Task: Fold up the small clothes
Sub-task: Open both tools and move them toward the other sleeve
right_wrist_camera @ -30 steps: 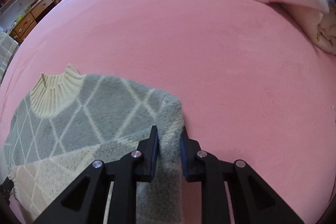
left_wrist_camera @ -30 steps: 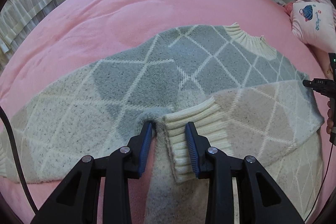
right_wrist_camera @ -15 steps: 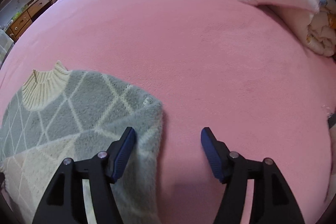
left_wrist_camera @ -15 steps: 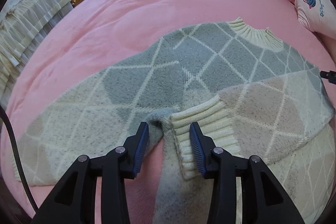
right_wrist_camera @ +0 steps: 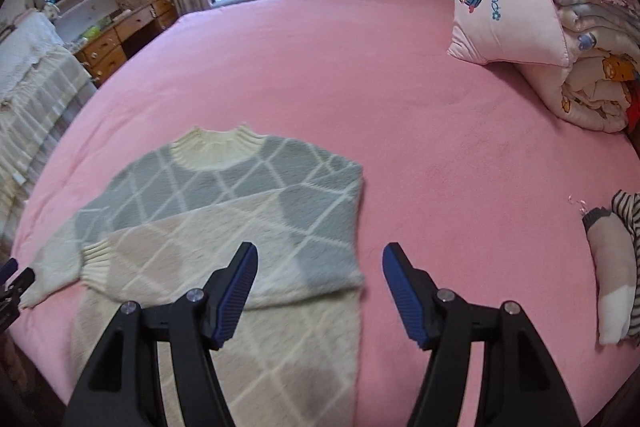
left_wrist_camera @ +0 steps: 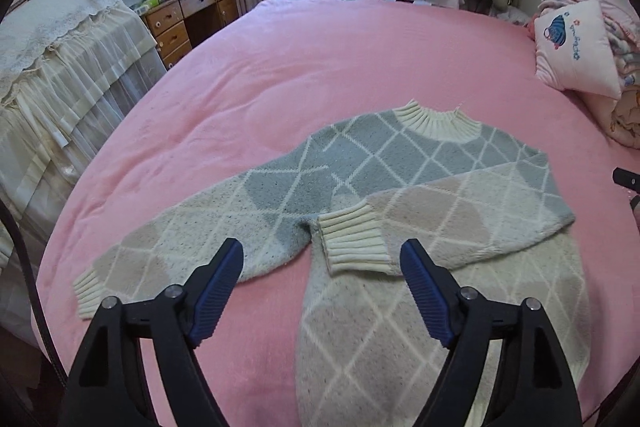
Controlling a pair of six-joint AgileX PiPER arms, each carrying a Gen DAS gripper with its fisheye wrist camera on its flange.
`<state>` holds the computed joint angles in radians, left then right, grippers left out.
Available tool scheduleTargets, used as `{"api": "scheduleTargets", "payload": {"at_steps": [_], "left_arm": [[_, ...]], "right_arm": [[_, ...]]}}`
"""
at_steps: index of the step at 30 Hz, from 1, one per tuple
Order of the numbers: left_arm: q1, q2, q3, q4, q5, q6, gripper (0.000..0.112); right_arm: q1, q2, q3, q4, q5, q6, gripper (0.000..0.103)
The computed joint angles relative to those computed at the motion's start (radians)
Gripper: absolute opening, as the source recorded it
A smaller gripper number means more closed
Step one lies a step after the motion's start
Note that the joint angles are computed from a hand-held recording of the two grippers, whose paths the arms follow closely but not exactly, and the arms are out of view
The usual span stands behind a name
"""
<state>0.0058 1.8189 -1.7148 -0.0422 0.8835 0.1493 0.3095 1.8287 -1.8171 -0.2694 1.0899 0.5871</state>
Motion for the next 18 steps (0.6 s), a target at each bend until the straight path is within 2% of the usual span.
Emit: {"api": "scheduleTargets", "payload": {"at_steps": [10, 13, 18], "left_arm": [[0.006, -0.167, 0.118, -0.075, -0.002, 0.026, 0.081], [0.017, -0.189, 0.134, -0.112, -0.022, 0.052, 0.081], [0.079, -0.188, 0.103, -0.161, 0.009, 0.083, 0.081]], "right_arm": [[0.172, -0.104, 0.039, -0.087, 0.058, 0.113, 0.064], [0.206, -0.109, 0.041, -0.106, 0.066, 0.136, 0.064], [0.255, -0.104, 0.049, -0.114, 0.052, 0.163, 0.064]]}}
